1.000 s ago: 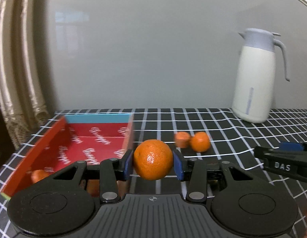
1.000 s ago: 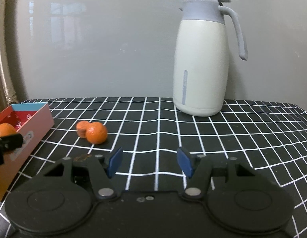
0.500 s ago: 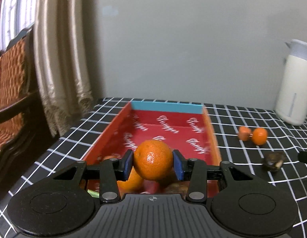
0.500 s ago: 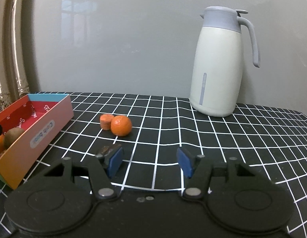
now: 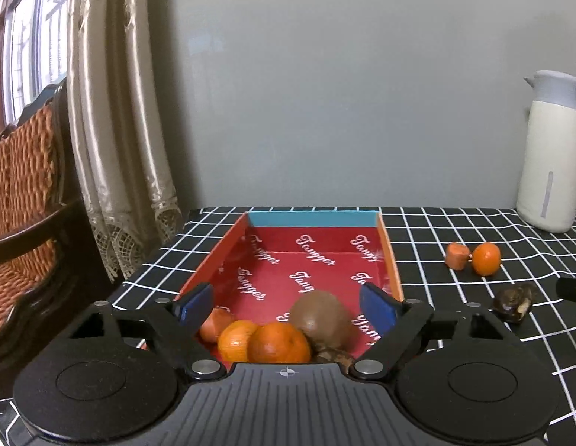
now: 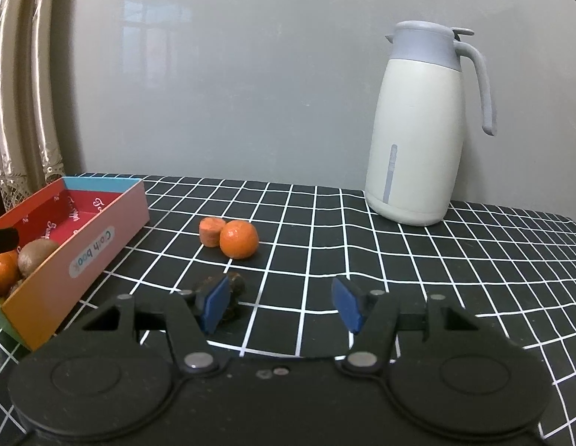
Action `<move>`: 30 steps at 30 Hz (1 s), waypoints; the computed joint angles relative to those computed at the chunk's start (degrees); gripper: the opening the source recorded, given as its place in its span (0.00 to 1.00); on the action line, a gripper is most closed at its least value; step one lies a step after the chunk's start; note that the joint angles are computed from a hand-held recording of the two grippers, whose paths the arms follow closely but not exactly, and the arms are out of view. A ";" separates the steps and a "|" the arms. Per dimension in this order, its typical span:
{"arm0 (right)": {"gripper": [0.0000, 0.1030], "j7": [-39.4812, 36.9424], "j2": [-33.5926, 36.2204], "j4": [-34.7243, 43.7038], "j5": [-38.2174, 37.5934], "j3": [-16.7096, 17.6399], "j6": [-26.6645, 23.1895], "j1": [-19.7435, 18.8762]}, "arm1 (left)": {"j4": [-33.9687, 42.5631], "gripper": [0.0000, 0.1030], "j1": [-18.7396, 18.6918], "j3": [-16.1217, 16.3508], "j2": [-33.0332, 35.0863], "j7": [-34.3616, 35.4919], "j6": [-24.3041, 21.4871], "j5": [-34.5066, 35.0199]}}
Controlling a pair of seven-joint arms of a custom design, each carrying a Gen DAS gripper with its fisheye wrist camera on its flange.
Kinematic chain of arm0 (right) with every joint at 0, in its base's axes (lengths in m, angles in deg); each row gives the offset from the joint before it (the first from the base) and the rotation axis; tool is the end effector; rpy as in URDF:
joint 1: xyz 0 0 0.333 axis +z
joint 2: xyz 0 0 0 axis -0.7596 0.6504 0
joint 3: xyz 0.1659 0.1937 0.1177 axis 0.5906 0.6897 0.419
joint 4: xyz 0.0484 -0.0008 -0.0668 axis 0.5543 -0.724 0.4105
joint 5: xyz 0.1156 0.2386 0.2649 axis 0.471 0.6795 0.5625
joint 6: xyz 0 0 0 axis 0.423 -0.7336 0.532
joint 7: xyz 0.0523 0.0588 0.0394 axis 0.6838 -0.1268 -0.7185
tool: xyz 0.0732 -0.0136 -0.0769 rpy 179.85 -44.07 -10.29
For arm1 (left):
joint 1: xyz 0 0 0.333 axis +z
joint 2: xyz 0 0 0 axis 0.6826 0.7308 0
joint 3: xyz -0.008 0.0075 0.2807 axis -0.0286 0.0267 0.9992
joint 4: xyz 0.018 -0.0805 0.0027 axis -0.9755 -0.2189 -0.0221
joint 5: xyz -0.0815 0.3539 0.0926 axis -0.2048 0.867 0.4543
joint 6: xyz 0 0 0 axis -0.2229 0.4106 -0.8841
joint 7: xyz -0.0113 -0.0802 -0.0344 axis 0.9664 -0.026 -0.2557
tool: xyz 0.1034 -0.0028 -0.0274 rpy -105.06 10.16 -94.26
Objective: Organize fruits
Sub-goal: 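Carry the mandarin with the left tool into the red box and release, then reach the right tool to the dark brown fruit and grasp it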
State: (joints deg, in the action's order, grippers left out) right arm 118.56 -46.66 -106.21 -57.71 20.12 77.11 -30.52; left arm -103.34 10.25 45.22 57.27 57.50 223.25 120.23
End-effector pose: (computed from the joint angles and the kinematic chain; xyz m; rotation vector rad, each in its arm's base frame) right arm 0.6373 0.1842 0.4590 -1.4752 1.7516 -1.0683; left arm 0.6859 -0.3870 0.4702 -1.3445 1.6458 -0.9410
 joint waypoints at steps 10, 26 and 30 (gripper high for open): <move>0.62 1.72 -2.18 -2.38 -2.14 0.34 0.25 -0.47 | -3.62 1.00 -2.38 1.26 -2.19 -4.60 0.09 4.22; 0.62 3.47 -3.93 -4.33 -4.91 1.60 1.35 -1.94 | -3.00 1.00 -3.23 -0.13 -2.01 -2.36 -1.77 5.03; 0.63 1.55 -2.85 -3.24 -4.57 1.87 2.52 -1.80 | -4.00 1.00 -3.65 1.07 -2.72 -4.46 -1.64 6.49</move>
State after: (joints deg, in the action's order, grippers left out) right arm 120.11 -49.51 -109.44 -62.28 21.99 79.63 -32.32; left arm -107.33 6.59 46.30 54.55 53.03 221.61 126.72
